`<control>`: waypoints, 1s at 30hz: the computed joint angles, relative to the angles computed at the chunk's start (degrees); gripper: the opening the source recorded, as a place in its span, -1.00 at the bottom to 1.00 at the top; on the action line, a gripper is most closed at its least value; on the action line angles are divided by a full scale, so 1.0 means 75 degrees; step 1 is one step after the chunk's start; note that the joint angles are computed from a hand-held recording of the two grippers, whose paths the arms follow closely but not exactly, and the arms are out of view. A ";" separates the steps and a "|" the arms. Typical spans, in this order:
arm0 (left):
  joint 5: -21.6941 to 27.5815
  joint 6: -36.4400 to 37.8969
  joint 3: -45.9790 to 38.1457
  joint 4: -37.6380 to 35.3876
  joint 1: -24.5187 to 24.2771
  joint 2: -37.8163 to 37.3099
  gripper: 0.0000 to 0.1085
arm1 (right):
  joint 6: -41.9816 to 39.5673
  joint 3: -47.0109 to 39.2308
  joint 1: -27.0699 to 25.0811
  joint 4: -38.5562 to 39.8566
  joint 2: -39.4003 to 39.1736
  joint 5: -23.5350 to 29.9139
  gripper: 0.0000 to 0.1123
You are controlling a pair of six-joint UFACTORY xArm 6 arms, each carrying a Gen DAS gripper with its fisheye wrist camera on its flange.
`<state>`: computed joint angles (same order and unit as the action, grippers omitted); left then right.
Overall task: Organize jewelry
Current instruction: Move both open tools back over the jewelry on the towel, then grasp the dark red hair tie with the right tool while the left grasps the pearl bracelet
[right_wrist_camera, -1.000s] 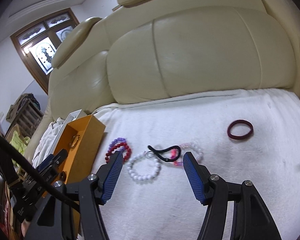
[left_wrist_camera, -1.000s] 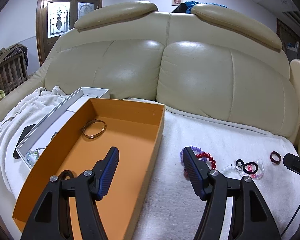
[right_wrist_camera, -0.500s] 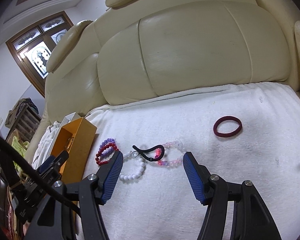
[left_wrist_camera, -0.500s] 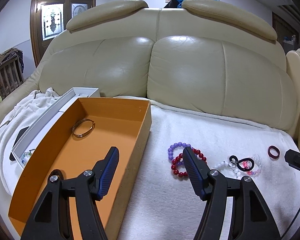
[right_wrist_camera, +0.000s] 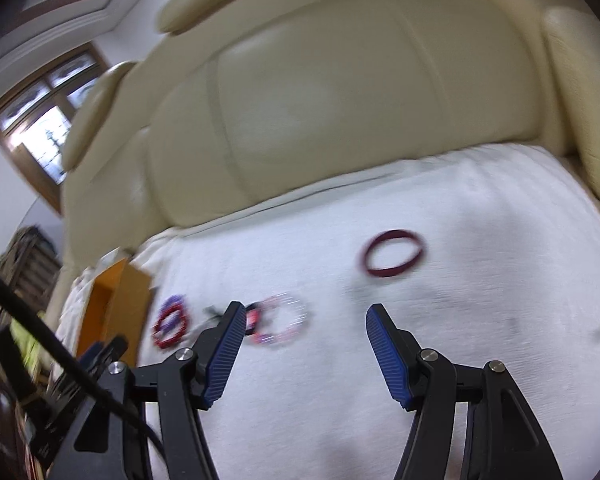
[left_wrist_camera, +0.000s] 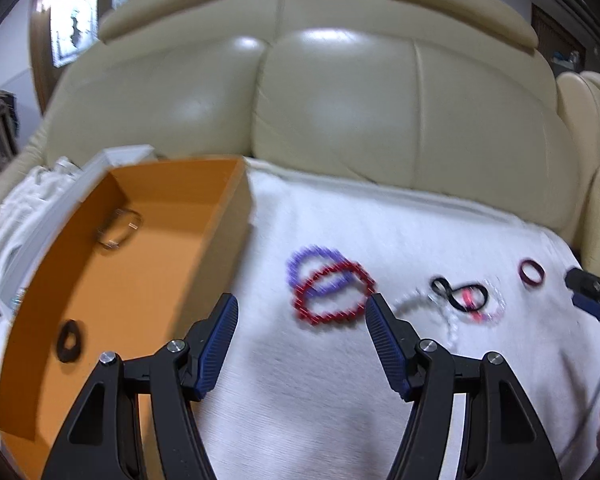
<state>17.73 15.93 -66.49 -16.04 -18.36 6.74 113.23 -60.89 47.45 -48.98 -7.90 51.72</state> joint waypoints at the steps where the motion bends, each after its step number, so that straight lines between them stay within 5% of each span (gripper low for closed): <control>1: 0.0202 0.0181 -0.0086 -0.0156 -0.0023 0.0051 0.23 | -0.0012 0.0074 -0.0029 0.0069 -0.0061 0.0183 0.18; 7: 0.1144 0.0810 -0.0503 -0.0779 -0.0116 0.0342 0.23 | -0.0343 0.0353 -0.0347 0.0376 -0.0207 0.0584 0.18; 20: 0.1739 0.1319 -0.0805 -0.1288 -0.0336 0.0710 0.23 | -0.1590 -0.0603 -0.0845 0.0709 0.0977 0.1127 0.18; 23: 0.1675 0.1666 -0.0826 -0.1596 -0.0421 0.0752 0.23 | -0.1649 -0.0809 -0.0783 0.0554 0.1210 0.1408 -0.05; 25: 0.1558 0.1676 -0.0769 -0.1604 -0.0502 0.0731 0.23 | -0.1800 -0.0928 -0.0781 0.0587 0.1302 0.1434 -0.69; 30: 0.1515 0.2138 -0.0637 -0.2049 -0.0625 0.0627 -0.55 | -0.1615 -0.0746 -0.0717 0.0419 0.1173 0.1382 -0.87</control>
